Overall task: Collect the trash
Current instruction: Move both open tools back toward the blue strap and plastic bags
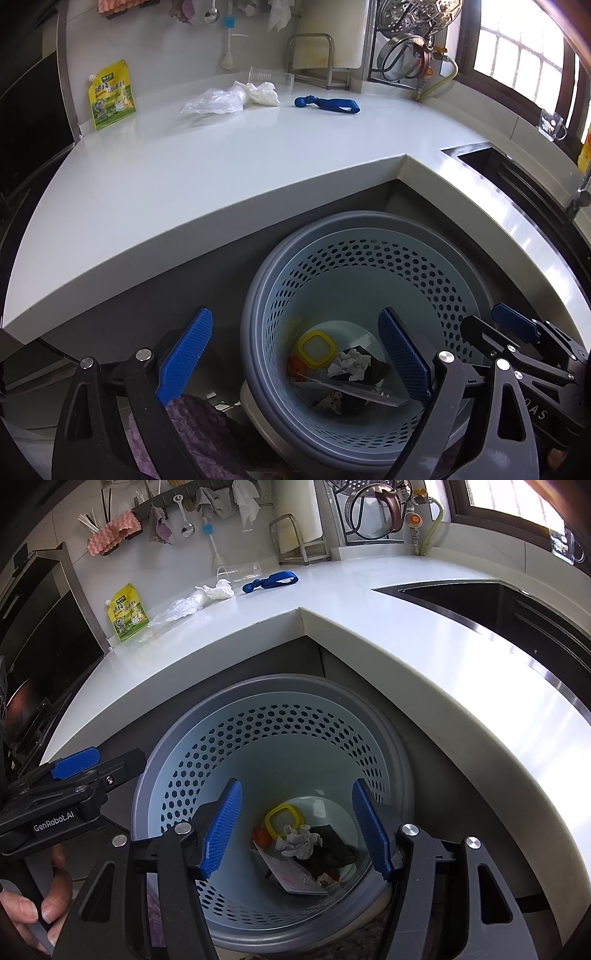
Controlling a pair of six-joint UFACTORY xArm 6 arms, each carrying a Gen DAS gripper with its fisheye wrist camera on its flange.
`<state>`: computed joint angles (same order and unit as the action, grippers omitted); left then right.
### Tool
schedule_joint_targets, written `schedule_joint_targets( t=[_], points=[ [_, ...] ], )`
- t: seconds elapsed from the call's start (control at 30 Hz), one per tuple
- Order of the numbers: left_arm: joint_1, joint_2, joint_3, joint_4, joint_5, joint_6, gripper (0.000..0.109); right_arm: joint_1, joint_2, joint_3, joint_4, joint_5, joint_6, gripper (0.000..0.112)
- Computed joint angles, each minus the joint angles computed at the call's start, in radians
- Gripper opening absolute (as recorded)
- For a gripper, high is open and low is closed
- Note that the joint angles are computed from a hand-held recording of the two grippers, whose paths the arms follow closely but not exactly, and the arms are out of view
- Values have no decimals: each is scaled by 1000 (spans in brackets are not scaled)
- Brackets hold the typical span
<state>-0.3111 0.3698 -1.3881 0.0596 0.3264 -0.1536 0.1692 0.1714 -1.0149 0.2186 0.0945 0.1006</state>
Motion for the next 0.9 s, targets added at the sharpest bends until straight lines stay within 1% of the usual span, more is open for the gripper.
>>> schedule_joint_targets(
  t=[0.17, 0.27, 0.37, 0.47, 0.53, 0.6, 0.7, 0.73, 0.8, 0.9],
  points=[
    [7, 1, -9, -26, -3, 23, 90, 7, 13, -9, 78, -15, -59, 61],
    [13, -2, -15, 5, -3, 10, 91, 9, 13, -12, 71, -23, -61, 63],
    [22, -5, -24, 6, -5, 15, 92, 11, 21, -35, 79, -17, -81, 63],
    [30, 5, -58, -3, 6, 24, 93, 13, 36, -79, 95, -2, -110, 63],
    [35, 18, -93, -30, 19, 48, 93, 14, 47, -117, 107, 13, -138, 64],
    [41, 35, -131, -44, 23, 61, 94, 17, 62, -161, 163, 25, -206, 67],
    [53, 74, -211, -25, 28, 51, 95, 13, 102, -250, 222, 54, -278, 68],
    [57, 92, -245, -22, 35, 50, 96, 8, 120, -284, 203, 65, -270, 68],
    [67, 134, -325, -6, 50, 49, 96, -2, 156, -352, 123, 76, -226, 68],
    [89, 218, -472, 78, 83, -15, 96, -14, 221, -477, 49, 105, -198, 70]
  ],
)
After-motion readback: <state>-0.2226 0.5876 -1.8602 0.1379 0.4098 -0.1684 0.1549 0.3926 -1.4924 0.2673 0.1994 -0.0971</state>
